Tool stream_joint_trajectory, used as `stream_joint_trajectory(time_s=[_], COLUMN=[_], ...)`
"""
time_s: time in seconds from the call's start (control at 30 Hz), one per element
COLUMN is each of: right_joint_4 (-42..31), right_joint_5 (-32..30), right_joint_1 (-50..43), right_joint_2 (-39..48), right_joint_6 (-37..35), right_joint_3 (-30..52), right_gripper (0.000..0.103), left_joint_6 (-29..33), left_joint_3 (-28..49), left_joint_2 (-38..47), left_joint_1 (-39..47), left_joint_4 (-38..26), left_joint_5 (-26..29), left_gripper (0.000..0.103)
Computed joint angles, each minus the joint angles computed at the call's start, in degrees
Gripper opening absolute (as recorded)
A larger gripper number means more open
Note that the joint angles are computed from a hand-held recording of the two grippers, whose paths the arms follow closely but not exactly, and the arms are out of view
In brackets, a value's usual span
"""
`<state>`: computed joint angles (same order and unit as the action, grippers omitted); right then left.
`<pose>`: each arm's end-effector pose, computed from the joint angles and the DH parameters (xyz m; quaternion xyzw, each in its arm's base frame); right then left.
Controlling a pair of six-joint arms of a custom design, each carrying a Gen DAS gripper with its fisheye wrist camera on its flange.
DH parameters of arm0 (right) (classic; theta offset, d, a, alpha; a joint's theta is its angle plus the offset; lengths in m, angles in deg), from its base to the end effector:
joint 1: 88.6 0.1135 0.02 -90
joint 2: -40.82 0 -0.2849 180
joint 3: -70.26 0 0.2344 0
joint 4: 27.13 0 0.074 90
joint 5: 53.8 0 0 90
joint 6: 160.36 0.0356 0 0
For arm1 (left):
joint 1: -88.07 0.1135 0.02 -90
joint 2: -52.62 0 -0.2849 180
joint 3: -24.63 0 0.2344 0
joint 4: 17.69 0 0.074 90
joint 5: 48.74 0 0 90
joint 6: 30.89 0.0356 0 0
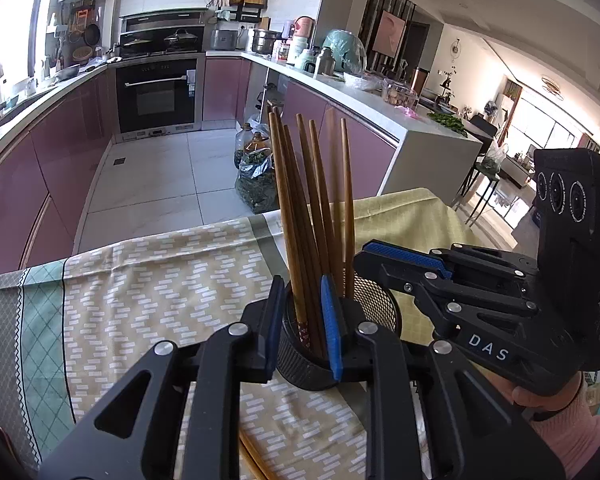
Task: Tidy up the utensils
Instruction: 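Lower both chopsticks into the mesh cup and open both grippers, then return both open grippers to the remaining chopsticks on the cloth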
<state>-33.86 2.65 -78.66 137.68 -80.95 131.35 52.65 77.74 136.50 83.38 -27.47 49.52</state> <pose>0.3124 0.0747 0.1893 -0.2705 0.8416 0.2620 0.3871 0.2727 -0.0275 0.2058 0.0161 0.9063 -0.1056 0.4088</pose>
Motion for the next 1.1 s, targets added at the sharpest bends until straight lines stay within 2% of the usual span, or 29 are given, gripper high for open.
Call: stream_joint_trajectory(time_s=[0.03, 0.17, 0.33, 0.4, 0.47, 0.57, 0.63, 0.7, 0.83, 0.9, 1.03, 1.1], right_joint_4=[0.1, 0.7, 1.1, 1.1, 0.1, -1.2, -1.6, -2.3, 0.0, 1.0, 2.6, 3.9], right_joint_5=[0.1, -0.6, -2.5, -3.7, -5.2, -6.9, -7.2, -7.3, -4.9, -4.2, -3.1, -2.9], right_joint_1=[0.0, -0.6, -1.3, -1.7, -1.8, -1.6, -1.2, -0.6, 2.4, 3.5, 5.1, 5.6], right_joint_2=[0.0, -0.8, -3.4, -5.2, -7.4, -10.2, -11.3, -11.3, -9.4, -7.7, -4.9, -4.1], right_joint_6=[0.1, -0.2, -1.4, -2.4, -4.4, -7.2, -8.7, -9.9, -8.8, -8.1, -6.8, -5.9], right_joint_3=[-0.1, -1.5, -4.5, -6.4, -8.2, -11.0, -13.0, -14.3, -17.2, -18.1, -19.2, -20.2], right_gripper=[0.008, 0.012, 0.023, 0.035, 0.037, 0.049, 0.05, 0.052, 0.053, 0.053, 0.053, 0.053], left_joint_6=[0.1, -0.2, -0.1, 0.4, 0.5, 1.5, 2.3, 3.0, 4.8, 6.1, 6.4, 5.7], left_joint_3=[-1.0, -4.3, -9.5, -12.0, -14.6, -18.4, -20.9, -23.1, -27.4, -29.7, -33.0, -33.8], left_joint_2=[-0.6, -3.5, -8.8, -11.7, -14.6, -18.0, -19.3, -19.1, -16.5, -14.7, -9.3, -6.5], left_joint_1=[0.3, 0.4, 0.2, 0.5, 1.1, 3.2, 5.0, 8.1, 11.9, 14.9, 16.2, 14.9], left_joint_4=[1.4, 3.5, 5.3, 5.8, 6.3, 6.7, 7.0, 7.4, 10.5, 12.5, 18.0, 20.6], left_joint_5=[0.5, -0.7, -2.9, -3.9, -4.3, -3.8, -4.0, -1.7, -1.1, 1.6, 3.2, 2.2], left_gripper=[0.026, 0.031, 0.038, 0.044, 0.05, 0.057, 0.06, 0.06, 0.06, 0.06, 0.06, 0.06])
